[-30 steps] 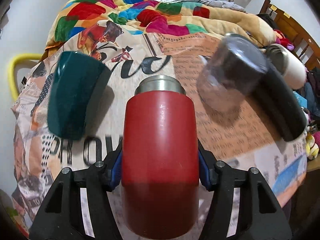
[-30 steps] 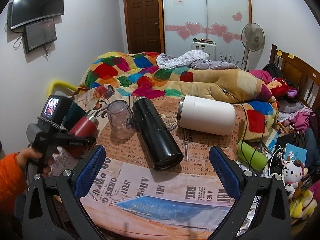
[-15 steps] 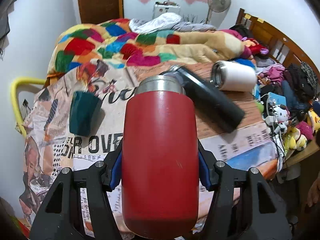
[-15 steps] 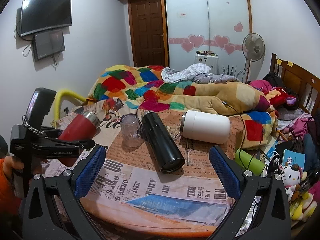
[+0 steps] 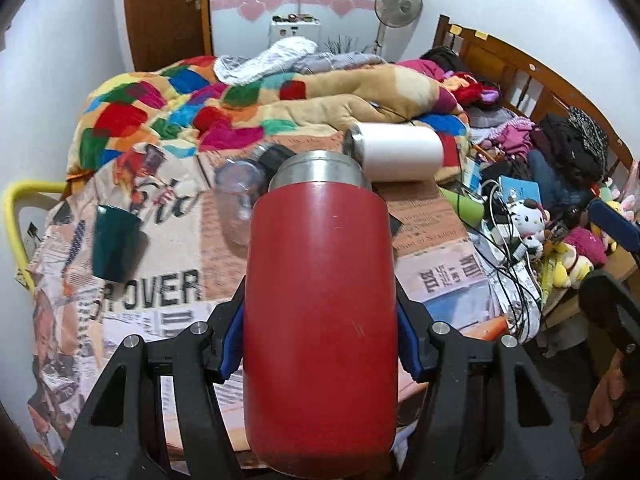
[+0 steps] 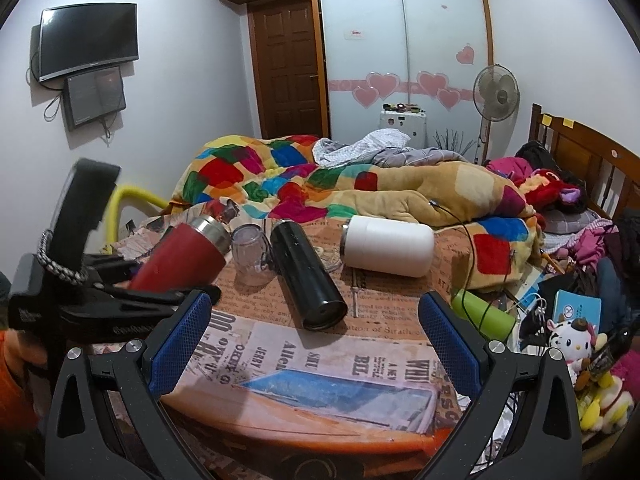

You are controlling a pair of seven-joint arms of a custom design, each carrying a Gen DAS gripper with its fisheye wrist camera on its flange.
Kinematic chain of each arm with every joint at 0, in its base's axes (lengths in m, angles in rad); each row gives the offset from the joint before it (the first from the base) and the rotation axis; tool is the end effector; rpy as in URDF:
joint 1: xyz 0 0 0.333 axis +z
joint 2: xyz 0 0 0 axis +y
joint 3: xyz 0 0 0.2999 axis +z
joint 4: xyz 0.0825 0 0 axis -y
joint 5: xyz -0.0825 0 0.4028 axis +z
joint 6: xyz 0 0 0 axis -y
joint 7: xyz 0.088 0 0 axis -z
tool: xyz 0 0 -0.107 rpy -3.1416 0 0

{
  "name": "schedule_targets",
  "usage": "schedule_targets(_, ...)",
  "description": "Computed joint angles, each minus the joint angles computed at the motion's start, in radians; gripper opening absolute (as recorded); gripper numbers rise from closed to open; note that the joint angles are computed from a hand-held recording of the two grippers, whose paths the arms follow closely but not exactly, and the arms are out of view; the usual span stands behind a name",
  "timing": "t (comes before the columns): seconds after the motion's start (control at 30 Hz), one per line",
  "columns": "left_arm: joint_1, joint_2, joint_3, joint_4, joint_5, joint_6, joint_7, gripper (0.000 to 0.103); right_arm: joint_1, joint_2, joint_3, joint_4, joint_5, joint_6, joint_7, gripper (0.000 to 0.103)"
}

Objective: Flip cup upright
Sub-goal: 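Lift the red tumbler with the left gripper and rotate it upright, then lower the upright red tumbler onto the newspaper with the left gripper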

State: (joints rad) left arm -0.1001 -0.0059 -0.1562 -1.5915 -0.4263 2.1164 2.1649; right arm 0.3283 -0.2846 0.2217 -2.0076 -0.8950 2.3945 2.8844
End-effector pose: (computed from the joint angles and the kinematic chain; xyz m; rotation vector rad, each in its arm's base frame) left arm 0.5899 -0.1745 0.6662 -1.1498 2.5607 -0.9318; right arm 0.4595 0.2906 0.6347 -1.3593 1.7964 -0.9432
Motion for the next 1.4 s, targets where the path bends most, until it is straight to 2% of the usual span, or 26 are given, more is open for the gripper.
schedule_targets(0.13,-0.012,0.0,-0.01,-0.037,-0.003,-0.005,-0.013,0.061,0.0,-0.014,-0.005,-0.019,0.016,-0.007,-0.004,0.103)
schedule_targets(0.43,-0.043,0.045,-0.026,-0.114,0.092,0.02,-0.067,0.061,0.004,-0.025,-0.016,-0.055,0.081,-0.033,-0.039,0.103)
schedule_targets(0.63,-0.048,0.065,-0.023,-0.13,0.111,0.025,-0.086,0.061,0.009,-0.013,-0.033,-0.064,0.14,-0.026,-0.072,0.103)
schedule_targets(0.7,-0.045,0.074,-0.021,-0.12,0.099,0.0,-0.082,0.061,0.007,-0.005,-0.038,-0.063,0.155,-0.018,-0.072,0.103)
schedule_targets(0.93,-0.042,0.068,-0.021,-0.118,0.077,-0.009,-0.042,0.061,0.008,0.027,-0.046,-0.042,0.19,-0.01,-0.095,0.103)
schedule_targets(1.13,-0.028,0.053,-0.014,-0.084,0.026,-0.093,-0.009,0.062,0.017,0.058,-0.051,-0.004,0.216,-0.008,-0.125,0.103)
schedule_targets(1.33,0.005,-0.054,0.013,-0.158,-0.051,-0.072,0.041,0.063,0.031,0.108,-0.067,0.042,0.275,0.028,-0.187,0.103)
schedule_targets(1.4,0.017,-0.093,0.024,-0.193,-0.079,-0.045,0.051,0.066,0.037,0.138,-0.08,0.063,0.329,0.055,-0.228,0.102)
